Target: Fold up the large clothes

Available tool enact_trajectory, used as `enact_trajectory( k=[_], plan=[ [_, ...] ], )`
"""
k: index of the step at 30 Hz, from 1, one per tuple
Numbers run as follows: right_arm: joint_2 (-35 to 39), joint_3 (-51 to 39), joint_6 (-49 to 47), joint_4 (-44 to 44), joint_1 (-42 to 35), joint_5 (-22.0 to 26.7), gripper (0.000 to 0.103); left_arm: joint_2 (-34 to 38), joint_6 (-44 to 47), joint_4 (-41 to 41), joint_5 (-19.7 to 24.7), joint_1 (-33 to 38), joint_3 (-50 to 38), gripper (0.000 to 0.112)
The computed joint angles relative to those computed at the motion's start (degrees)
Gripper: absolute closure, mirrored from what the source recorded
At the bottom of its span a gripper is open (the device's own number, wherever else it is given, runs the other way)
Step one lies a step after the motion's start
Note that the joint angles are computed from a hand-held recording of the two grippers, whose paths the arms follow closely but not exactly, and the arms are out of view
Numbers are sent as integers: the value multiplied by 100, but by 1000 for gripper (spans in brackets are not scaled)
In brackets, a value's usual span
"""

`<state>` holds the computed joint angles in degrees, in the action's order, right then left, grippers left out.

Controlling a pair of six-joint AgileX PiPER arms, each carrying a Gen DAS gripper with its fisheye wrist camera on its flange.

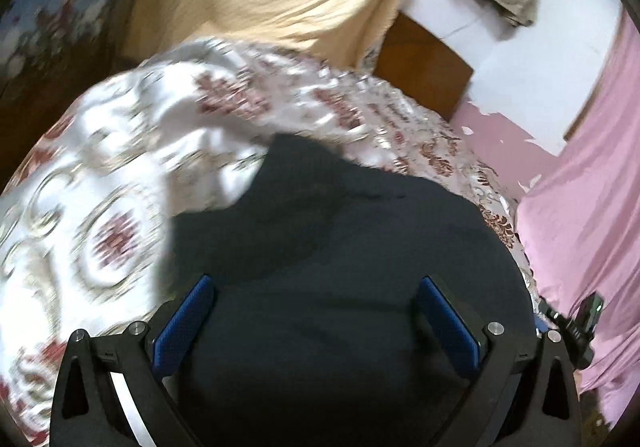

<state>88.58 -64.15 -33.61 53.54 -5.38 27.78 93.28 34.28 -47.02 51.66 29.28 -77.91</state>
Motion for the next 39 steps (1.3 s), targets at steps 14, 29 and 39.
enact_trajectory(
  k=[14,29,39],
  plan=[
    [1056,-441,-995,607,-1068,2132,1,560,1737,-853,859,513,466,9],
    [1661,-813,-2034,1427,-1282,3574,1,944,1767,-790,1296,422,37,9],
    [1557,-520,-2214,1521,-1150,3250,1,964,1797,-796,1325,454,34,9]
  ],
)
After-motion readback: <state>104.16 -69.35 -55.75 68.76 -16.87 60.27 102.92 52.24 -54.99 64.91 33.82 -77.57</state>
